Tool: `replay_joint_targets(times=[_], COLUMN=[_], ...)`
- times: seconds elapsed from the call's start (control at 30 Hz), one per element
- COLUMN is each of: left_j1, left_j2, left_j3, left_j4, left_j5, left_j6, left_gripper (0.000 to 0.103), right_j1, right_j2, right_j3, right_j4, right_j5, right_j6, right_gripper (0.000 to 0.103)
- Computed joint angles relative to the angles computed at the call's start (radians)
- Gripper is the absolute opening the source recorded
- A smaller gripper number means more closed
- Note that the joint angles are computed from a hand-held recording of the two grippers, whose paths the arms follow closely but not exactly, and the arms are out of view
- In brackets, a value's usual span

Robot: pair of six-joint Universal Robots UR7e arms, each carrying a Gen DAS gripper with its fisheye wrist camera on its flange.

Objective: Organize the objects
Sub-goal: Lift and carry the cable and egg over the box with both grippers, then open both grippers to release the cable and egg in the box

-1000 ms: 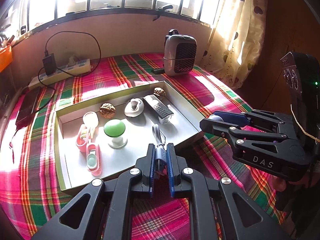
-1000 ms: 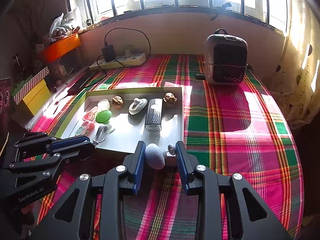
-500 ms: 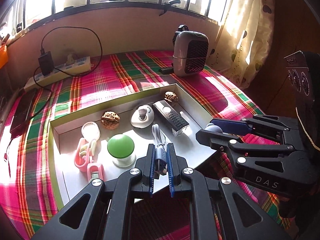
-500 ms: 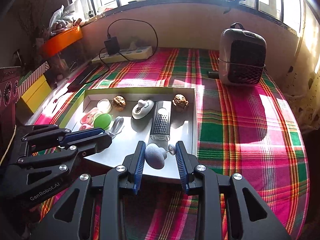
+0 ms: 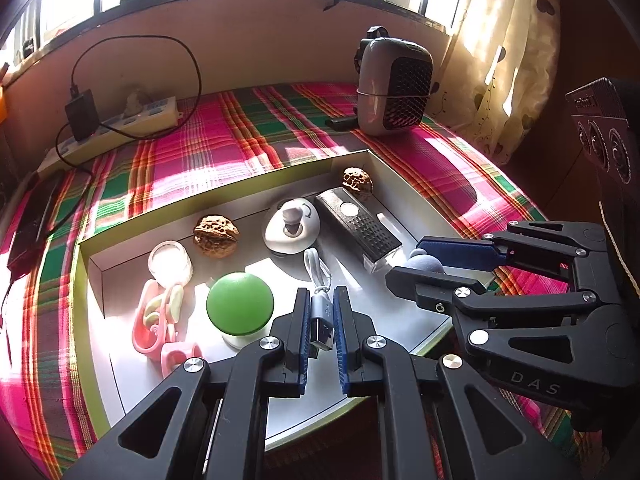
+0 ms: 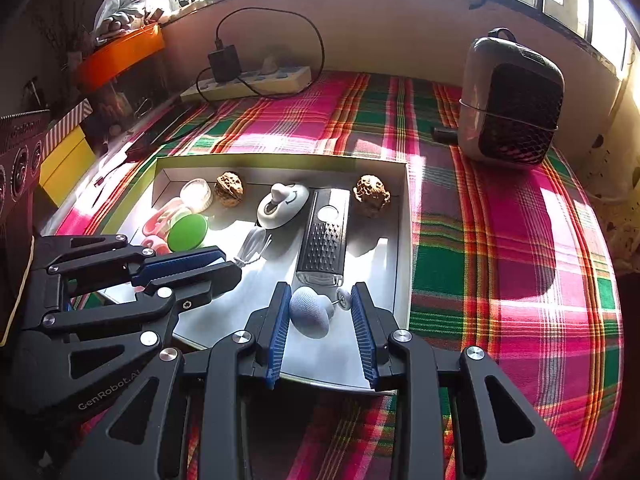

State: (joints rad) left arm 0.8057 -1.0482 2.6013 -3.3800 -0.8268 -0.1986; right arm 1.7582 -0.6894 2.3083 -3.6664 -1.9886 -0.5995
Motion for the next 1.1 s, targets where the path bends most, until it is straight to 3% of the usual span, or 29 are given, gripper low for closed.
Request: replay_joint_targets(times=[0.47, 1.1], left_j1=[0.018, 0.022], left_j2=[0.012, 0.017], left_j3=[-0.020, -0.022], left_j4=[0.027, 0.041], left_j5=[-0.006, -0.004], left_j6=[-0.004, -0.018], left_gripper=[0.010, 0.014], right_j1=[0.009, 0.020], right_j2=[0.019, 0.036], right_j3=[-0.036, -0.042], right_j4=[0.048, 0.020], right_j5=[-0.041, -0.067], right_j6=[-0.027, -0.046], right_gripper=[0.032, 0.032])
